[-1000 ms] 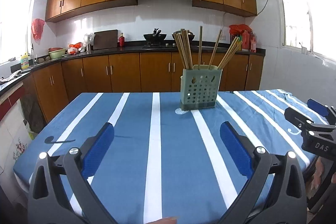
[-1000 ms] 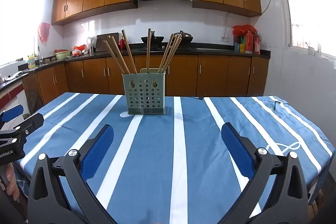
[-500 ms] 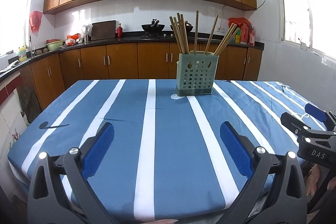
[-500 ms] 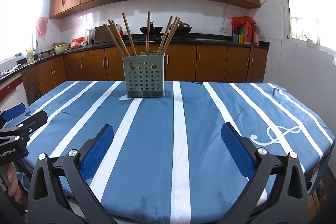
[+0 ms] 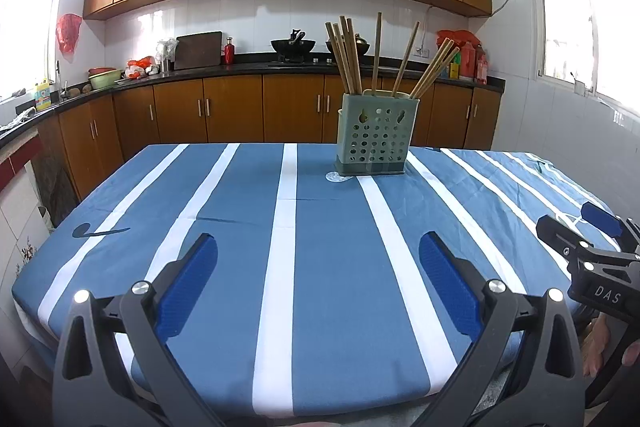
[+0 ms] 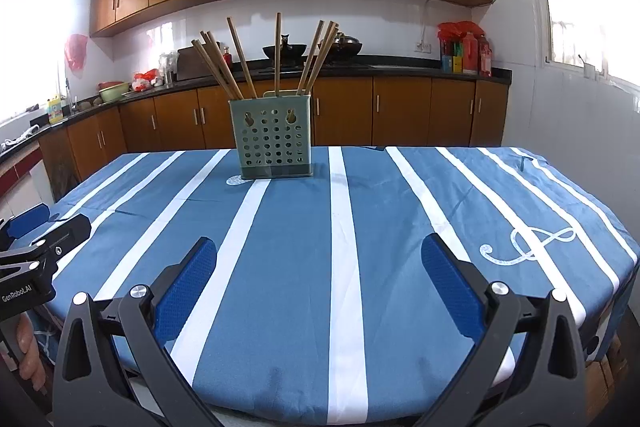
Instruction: Organize utensils
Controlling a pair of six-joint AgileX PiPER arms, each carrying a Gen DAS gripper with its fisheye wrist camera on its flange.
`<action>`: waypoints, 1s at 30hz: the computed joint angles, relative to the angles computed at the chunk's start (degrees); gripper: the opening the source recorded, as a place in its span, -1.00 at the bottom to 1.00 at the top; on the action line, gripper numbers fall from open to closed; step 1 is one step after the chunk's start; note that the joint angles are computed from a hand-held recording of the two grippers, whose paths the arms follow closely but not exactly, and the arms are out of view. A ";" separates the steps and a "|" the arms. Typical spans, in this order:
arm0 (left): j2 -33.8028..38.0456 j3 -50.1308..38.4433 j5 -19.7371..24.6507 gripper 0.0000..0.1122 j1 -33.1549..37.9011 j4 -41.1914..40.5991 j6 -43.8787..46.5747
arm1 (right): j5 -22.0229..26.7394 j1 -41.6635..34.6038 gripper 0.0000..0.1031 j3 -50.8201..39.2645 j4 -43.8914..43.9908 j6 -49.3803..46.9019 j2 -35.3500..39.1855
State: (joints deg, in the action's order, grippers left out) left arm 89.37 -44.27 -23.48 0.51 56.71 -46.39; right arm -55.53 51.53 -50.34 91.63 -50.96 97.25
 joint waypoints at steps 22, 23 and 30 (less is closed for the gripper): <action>0.14 0.19 -0.02 0.76 -0.34 -0.90 0.93 | 0.47 -0.16 0.97 0.40 0.02 0.79 -0.30; 0.15 0.21 0.02 0.76 -0.38 -1.06 1.10 | 0.45 -0.16 0.97 0.34 0.02 0.78 -0.24; 0.06 0.23 0.18 0.76 -0.54 -1.26 1.17 | 0.32 0.00 0.97 -0.02 0.28 1.20 0.26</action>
